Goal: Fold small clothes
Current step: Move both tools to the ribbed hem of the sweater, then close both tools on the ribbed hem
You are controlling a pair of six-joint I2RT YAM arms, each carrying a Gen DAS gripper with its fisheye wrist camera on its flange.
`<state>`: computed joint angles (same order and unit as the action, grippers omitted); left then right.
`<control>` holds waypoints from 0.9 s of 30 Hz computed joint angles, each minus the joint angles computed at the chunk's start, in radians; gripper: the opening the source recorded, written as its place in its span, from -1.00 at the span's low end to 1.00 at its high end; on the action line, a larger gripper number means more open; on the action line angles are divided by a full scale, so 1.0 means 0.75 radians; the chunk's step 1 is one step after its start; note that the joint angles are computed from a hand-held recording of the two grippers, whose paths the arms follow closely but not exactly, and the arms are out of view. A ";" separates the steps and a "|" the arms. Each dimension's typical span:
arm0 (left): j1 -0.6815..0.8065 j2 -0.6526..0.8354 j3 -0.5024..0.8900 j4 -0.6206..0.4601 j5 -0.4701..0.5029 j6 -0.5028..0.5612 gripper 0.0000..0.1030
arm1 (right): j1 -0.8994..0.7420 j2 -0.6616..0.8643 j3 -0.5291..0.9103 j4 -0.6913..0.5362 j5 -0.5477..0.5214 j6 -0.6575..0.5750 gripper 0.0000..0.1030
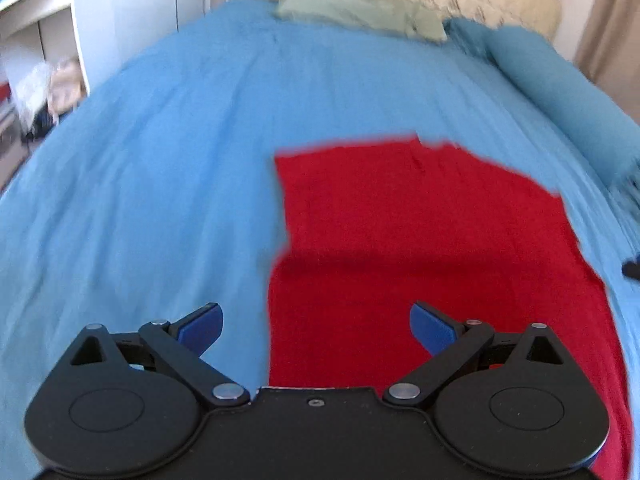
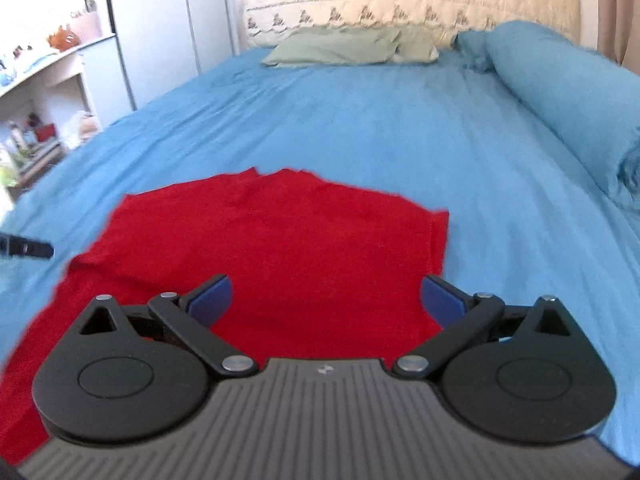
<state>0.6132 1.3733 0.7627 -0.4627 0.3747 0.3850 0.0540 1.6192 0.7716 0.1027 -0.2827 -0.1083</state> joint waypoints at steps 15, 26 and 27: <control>0.679 -0.061 -0.187 -0.743 -0.067 0.758 0.54 | -0.472 -0.784 -0.378 -1.212 -0.011 -0.470 1.00; 0.658 -0.045 -0.221 -0.708 -0.067 0.848 -0.08 | -0.605 -0.749 -0.443 -1.300 0.016 -0.563 0.73; 0.667 -0.039 -0.219 -0.712 -0.067 0.853 -0.12 | -0.616 -0.739 -0.438 -1.298 0.014 -0.570 0.69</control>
